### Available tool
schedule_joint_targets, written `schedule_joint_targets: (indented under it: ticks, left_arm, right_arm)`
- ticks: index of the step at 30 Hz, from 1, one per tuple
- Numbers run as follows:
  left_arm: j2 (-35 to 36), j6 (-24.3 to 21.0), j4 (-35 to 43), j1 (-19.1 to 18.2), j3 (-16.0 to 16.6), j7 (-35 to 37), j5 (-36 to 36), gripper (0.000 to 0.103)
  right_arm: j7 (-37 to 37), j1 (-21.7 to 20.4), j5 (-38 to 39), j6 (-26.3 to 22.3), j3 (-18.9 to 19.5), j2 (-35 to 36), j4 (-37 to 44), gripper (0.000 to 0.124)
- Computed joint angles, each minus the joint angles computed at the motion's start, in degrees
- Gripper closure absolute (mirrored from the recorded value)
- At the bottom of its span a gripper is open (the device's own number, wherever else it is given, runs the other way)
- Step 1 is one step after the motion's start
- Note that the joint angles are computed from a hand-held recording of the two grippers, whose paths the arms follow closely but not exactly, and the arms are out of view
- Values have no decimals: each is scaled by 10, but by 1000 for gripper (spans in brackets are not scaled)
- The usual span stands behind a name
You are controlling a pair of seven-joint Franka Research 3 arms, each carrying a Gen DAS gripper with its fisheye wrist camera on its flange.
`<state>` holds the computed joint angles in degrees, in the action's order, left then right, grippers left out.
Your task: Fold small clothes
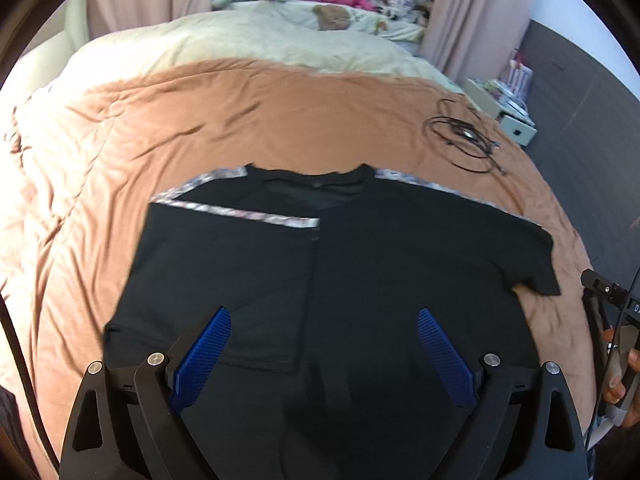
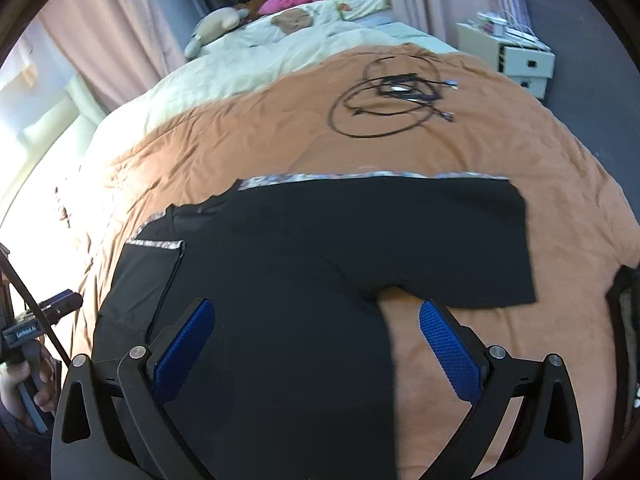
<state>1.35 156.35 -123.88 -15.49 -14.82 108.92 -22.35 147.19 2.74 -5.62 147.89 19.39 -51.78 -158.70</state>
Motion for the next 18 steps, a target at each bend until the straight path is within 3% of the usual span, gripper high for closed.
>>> schedule_joint_targets:
  ticks: [4,8,10,18]
  left_arm:
    - [1,12,2,-18,-14,-22,19,8]
    - [21,9,24,-36,-28,-40,37,10]
    - [32,10,36,-43,-37,-42,38,17]
    - [110,6,105,-68,-64,-87,100,40]
  right_arm:
    - [-7,12,10,-38,-23,-86,-41,24]
    - [-24,8,21,-73,-43,-147,-73,43]
    - [-35,2,28,-79,-54,-163,-84,49]
    - [-99,-52,56,-37,-111,-165,-125,63]
